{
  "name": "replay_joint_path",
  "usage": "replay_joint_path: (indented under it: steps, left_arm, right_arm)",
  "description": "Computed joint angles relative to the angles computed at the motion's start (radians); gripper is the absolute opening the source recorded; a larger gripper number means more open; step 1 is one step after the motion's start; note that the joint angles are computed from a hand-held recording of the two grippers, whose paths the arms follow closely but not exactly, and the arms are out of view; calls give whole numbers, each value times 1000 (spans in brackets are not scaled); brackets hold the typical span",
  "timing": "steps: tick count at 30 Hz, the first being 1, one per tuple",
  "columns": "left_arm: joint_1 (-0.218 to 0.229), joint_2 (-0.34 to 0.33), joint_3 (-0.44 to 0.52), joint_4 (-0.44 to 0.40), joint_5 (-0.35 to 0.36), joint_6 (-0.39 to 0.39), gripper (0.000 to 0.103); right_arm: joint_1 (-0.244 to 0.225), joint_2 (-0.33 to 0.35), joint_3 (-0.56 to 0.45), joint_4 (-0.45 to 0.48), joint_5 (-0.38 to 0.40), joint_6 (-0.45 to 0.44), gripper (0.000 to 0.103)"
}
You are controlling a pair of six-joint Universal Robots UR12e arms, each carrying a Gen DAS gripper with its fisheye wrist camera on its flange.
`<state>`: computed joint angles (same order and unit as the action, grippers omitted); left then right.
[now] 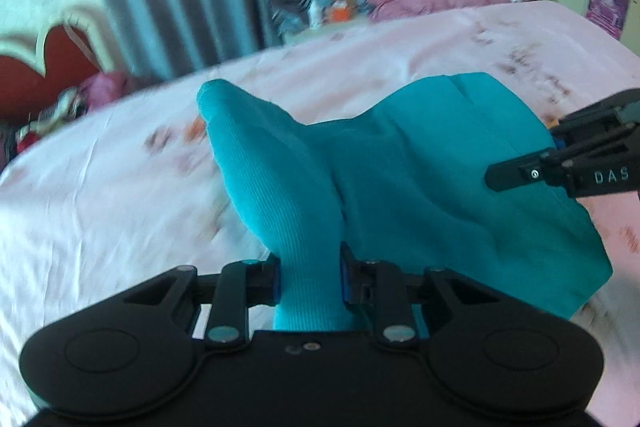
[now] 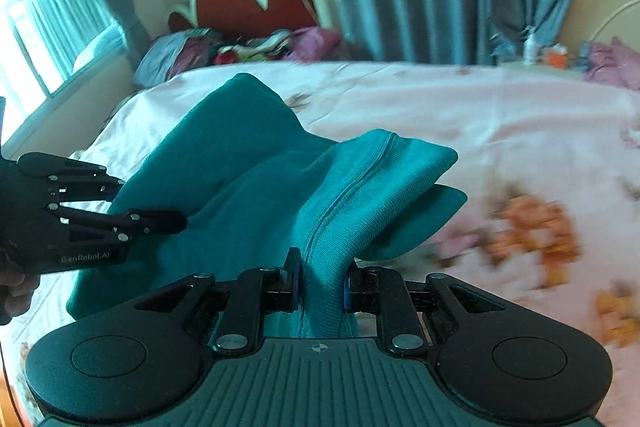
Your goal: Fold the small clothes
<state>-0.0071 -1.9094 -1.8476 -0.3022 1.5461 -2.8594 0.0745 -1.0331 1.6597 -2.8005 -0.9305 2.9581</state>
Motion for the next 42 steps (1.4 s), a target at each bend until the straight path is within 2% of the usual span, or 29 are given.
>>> replay_joint_path:
  steps: [1, 3, 4, 5, 6, 8, 10, 11, 12, 14, 15, 17, 18, 19, 20, 21, 22, 23, 24, 25, 26, 27, 29, 32, 34, 35, 36, 39, 42]
  left_arm:
    - [15, 1, -7, -11, -11, -3, 26]
    - [47, -10, -15, -52, -43, -11, 35]
    - [67, -21, -20, -76, -76, -36, 48]
    - [89, -29, -36, -58, -107, -87, 70]
    - [105, -30, -60, 3, -125, -135, 76]
    - [136, -19, -91, 48, -208, -167, 72]
    - [147, -7, -113, 89, -226, -155, 72]
    - [149, -1, -123, 116, -227, -141, 70]
    - [153, 6, -133, 143, -221, -136, 68]
    - [162, 11, -142, 206, -229, -125, 48]
    - [171, 8, -144, 231, -250, -119, 48]
    - [179, -1, -127, 240, -325, -96, 45]
    - [174, -9, -108, 217, -331, -79, 42]
    - [166, -20, -89, 193, -331, -55, 37]
    - [160, -32, -72, 170, -335, -37, 35]
    - [152, -47, -53, 141, -325, -29, 36]
    - [137, -64, -28, 86, -285, -20, 35]
    - [123, -82, -14, 67, -240, -11, 36]
    - [116, -90, -12, 89, -228, -14, 36]
    - [111, -88, -4, 69, -218, -15, 34]
    - [110, -81, -3, 59, -217, -4, 34]
    - [114, -71, -15, 87, -228, 3, 33]
    - [133, -59, -40, 154, -291, -11, 37]
    - [132, -81, -16, 167, -273, -54, 35]
    - [129, -104, 17, 117, -249, -87, 36]
    - [131, -124, 43, 67, -256, -98, 36]
    - [134, -138, 53, 59, -267, -111, 37]
    - [144, -148, 61, 79, -301, -138, 37]
    - [149, -151, 51, 105, -301, -106, 38]
  right_arm:
    - [17, 10, -11, 28, -26, 4, 18]
    - [43, 37, -37, 77, -98, 19, 18]
    - [51, 55, -55, 118, -133, 49, 18]
    - [51, 71, -60, 136, -136, 86, 18]
    - [44, 80, -54, 111, -115, 128, 18]
    - [44, 77, -50, 98, -118, 142, 18]
    - [50, 68, -44, 90, -138, 112, 21]
    - [50, 65, -44, 90, -155, 114, 27]
    - [53, 59, -36, 57, -199, 124, 43]
    - [45, 40, 1, -63, -226, 144, 44]
    - [40, 35, 7, -93, -211, 154, 44]
    - [42, 38, -1, -133, -200, 138, 41]
    - [48, 39, -8, -125, -209, 113, 29]
    - [52, 43, -19, -101, -211, 84, 21]
    - [56, 52, -34, -66, -204, 59, 18]
    - [62, 62, -50, -24, -224, 40, 12]
    - [76, 83, -77, 30, -286, 27, 9]
    - [81, 103, -88, 42, -315, 30, 9]
    - [76, 111, -88, 12, -301, 53, 8]
    - [73, 112, -94, 24, -292, 91, 9]
    - [72, 107, -96, 34, -295, 97, 9]
    - [74, 100, -86, 6, -310, 100, 9]
    - [72, 89, -58, -91, -307, 140, 9]
    - [77, 101, -75, -125, -277, 172, 9]
    - [90, 125, -107, -102, -275, 163, 9]
    - [99, 140, -135, -50, -303, 145, 9]
    - [110, 158, -154, -26, -346, 139, 8]
    - [110, 160, -161, -26, -350, 156, 8]
    - [106, 160, -152, -42, -339, 152, 8]
